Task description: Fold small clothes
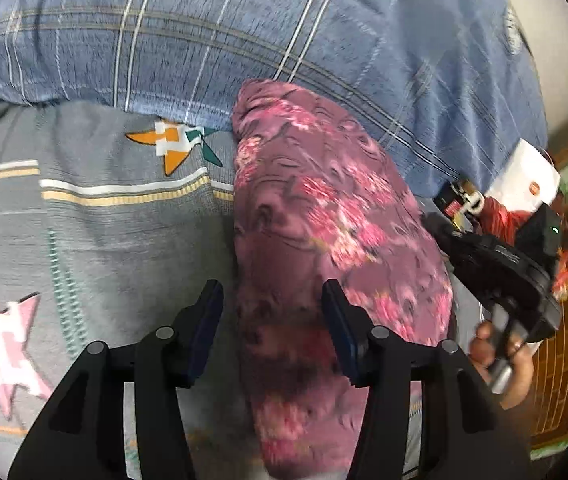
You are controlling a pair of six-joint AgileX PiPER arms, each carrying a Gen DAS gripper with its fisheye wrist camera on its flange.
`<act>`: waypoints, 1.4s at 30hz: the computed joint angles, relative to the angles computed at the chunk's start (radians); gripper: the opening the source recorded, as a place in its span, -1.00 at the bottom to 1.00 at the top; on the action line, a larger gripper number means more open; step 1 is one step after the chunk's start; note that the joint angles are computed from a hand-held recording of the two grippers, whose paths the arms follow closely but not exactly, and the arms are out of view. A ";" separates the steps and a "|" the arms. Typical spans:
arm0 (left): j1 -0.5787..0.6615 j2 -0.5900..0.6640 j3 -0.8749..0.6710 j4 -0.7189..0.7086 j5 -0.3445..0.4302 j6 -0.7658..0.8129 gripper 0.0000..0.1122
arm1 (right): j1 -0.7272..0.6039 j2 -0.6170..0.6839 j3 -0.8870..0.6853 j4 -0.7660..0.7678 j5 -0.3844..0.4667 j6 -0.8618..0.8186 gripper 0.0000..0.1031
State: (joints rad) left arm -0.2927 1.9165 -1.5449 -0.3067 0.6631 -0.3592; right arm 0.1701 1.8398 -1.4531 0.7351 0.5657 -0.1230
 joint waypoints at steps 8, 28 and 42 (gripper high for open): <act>-0.058 -0.052 0.121 -0.009 -0.047 -0.038 -0.11 | 0.057 -0.182 0.241 -0.063 0.079 -0.122 -0.91; -0.150 -0.057 0.160 0.172 0.002 -0.213 -0.10 | 0.196 -0.272 0.404 -0.278 0.003 0.077 -0.84; -0.128 -0.029 0.078 0.097 0.033 -0.135 -0.04 | 0.117 -0.246 0.384 -0.204 -0.099 0.109 -0.67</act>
